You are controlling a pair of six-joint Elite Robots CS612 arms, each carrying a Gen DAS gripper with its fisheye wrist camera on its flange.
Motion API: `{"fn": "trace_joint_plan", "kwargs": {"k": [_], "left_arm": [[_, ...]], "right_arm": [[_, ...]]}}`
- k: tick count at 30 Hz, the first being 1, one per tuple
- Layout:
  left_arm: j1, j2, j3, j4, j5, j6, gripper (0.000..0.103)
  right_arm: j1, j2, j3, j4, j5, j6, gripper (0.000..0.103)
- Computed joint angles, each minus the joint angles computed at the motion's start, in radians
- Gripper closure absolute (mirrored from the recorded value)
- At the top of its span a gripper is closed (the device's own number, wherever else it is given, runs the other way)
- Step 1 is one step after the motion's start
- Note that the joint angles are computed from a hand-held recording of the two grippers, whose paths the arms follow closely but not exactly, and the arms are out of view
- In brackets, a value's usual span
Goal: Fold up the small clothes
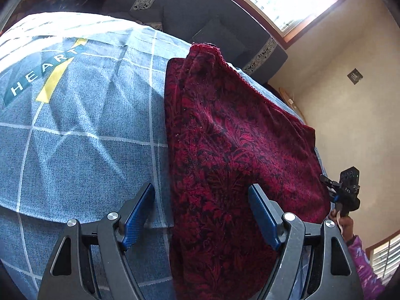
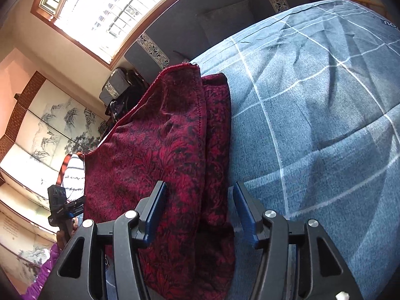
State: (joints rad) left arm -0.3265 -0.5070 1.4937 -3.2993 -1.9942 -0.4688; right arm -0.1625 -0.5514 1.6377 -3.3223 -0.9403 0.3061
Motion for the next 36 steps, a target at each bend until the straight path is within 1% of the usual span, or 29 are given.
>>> {"fn": "trace_joint_plan", "kwargs": {"k": [4, 8, 11, 12, 15, 18, 19, 20, 21, 22, 23, 24, 25, 28, 29, 30, 31, 32, 33, 36], "left_arm": [[0.003, 0.011, -0.034, 0.023, -0.02, 0.001, 0.026], [0.008, 0.03, -0.069, 0.029, -0.078, -0.022, 0.026], [-0.002, 0.029, -0.071, 0.029, -0.057, 0.003, 0.026], [-0.006, 0.027, -0.071, 0.033, -0.046, 0.013, 0.026], [-0.011, 0.026, -0.074, 0.043, -0.031, 0.026, 0.026], [-0.009, 0.024, -0.075, 0.054, -0.035, 0.045, 0.027], [-0.007, 0.027, -0.081, 0.059, -0.043, 0.046, 0.027], [-0.006, 0.029, -0.085, 0.06, -0.048, 0.048, 0.027], [-0.006, 0.029, -0.087, 0.064, -0.049, 0.055, 0.027], [-0.006, 0.028, -0.087, 0.068, -0.047, 0.064, 0.027], [-0.006, 0.027, -0.085, 0.068, -0.049, 0.068, 0.026], [-0.005, 0.03, -0.087, 0.064, -0.055, 0.068, 0.024], [-0.004, 0.032, -0.089, 0.059, -0.06, 0.065, 0.024], [-0.007, 0.039, -0.096, 0.05, -0.055, 0.054, 0.024], [-0.009, 0.038, -0.093, 0.045, -0.046, 0.045, 0.025], [-0.011, 0.037, -0.091, 0.041, -0.042, 0.036, 0.037], [-0.011, 0.038, -0.095, 0.061, -0.06, 0.036, 0.048], [-0.017, 0.034, -0.09, 0.064, -0.037, 0.037, 0.05], [-0.02, 0.03, -0.086, 0.064, -0.021, 0.035, 0.051], [-0.029, 0.022, -0.077, 0.058, 0.012, 0.014, 0.053]], "right_arm": [[0.009, 0.017, -0.048, 0.042, -0.001, -0.002, 0.049], [0.017, 0.032, -0.083, 0.07, 0.028, -0.004, 0.047], [0.017, 0.036, -0.092, 0.072, 0.058, -0.017, 0.045], [0.018, 0.035, -0.088, 0.064, 0.054, -0.026, 0.047], [0.023, 0.024, -0.079, 0.101, -0.002, -0.096, 0.066], [0.02, 0.029, -0.083, 0.099, 0.015, -0.099, 0.067], [0.019, 0.028, -0.083, 0.105, 0.02, -0.109, 0.063], [0.019, 0.028, -0.084, 0.108, 0.025, -0.112, 0.061], [0.018, 0.028, -0.086, 0.108, 0.034, -0.106, 0.056], [0.015, 0.032, -0.088, 0.099, 0.056, -0.09, 0.045], [0.014, 0.036, -0.091, 0.088, 0.079, -0.075, 0.039], [0.016, 0.037, -0.092, 0.082, 0.082, -0.069, 0.031], [0.021, 0.035, -0.092, 0.084, 0.068, -0.077, 0.028], [0.04, 0.017, -0.089, 0.123, -0.004, -0.141, 0.028], [0.046, 0.012, -0.087, 0.131, -0.031, -0.156, 0.03], [0.052, 0.008, -0.085, 0.139, -0.064, -0.17, 0.044], [0.055, 0.005, -0.085, 0.16, -0.087, -0.18, 0.066], [0.051, 0.008, -0.086, 0.157, -0.069, -0.164, 0.067], [0.045, 0.012, -0.086, 0.149, -0.046, -0.146, 0.071], [0.041, 0.018, -0.082, 0.119, -0.027, -0.115, 0.072]]}}
